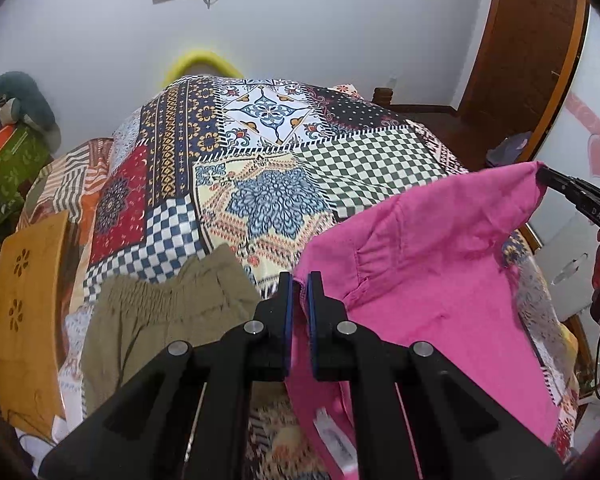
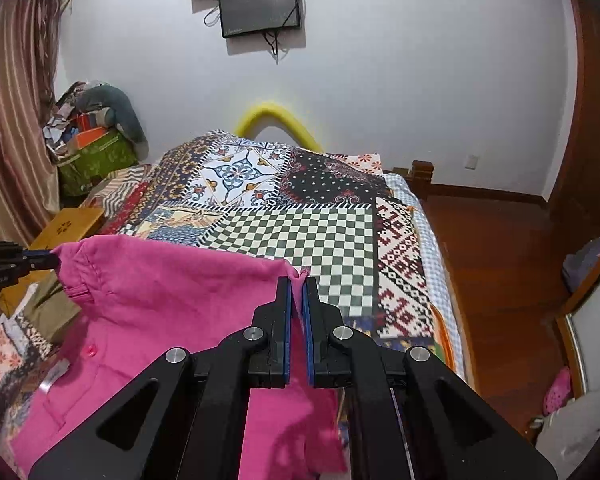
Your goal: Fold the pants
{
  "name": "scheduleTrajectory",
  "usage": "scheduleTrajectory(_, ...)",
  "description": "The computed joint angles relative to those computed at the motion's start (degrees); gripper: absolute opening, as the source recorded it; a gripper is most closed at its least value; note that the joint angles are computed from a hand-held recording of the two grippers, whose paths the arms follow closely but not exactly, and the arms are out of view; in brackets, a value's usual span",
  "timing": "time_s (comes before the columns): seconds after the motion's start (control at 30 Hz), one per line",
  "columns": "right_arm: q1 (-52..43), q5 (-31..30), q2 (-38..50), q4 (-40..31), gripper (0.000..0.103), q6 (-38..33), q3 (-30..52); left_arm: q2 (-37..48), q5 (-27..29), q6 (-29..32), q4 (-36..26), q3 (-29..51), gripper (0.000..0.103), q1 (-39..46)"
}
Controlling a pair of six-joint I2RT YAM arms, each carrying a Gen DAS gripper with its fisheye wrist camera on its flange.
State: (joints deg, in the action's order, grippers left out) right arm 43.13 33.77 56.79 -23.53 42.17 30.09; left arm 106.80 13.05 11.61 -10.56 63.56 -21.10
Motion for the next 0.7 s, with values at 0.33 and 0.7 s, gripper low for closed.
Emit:
scheduleTrajectory(0.33,20.6,10.8,-2.4,-19.4,0.005,22.3,4.0,-14.7,1.6,1.3,-1.7,-13.1,0.006,1.0)
scheduleTrajectory(0.7,40.3,14.6,5.2,-37.2,0.005,52.7,8.7,-27.3,3.4,2.8,-2.9,-25.8,0.006,2.4)
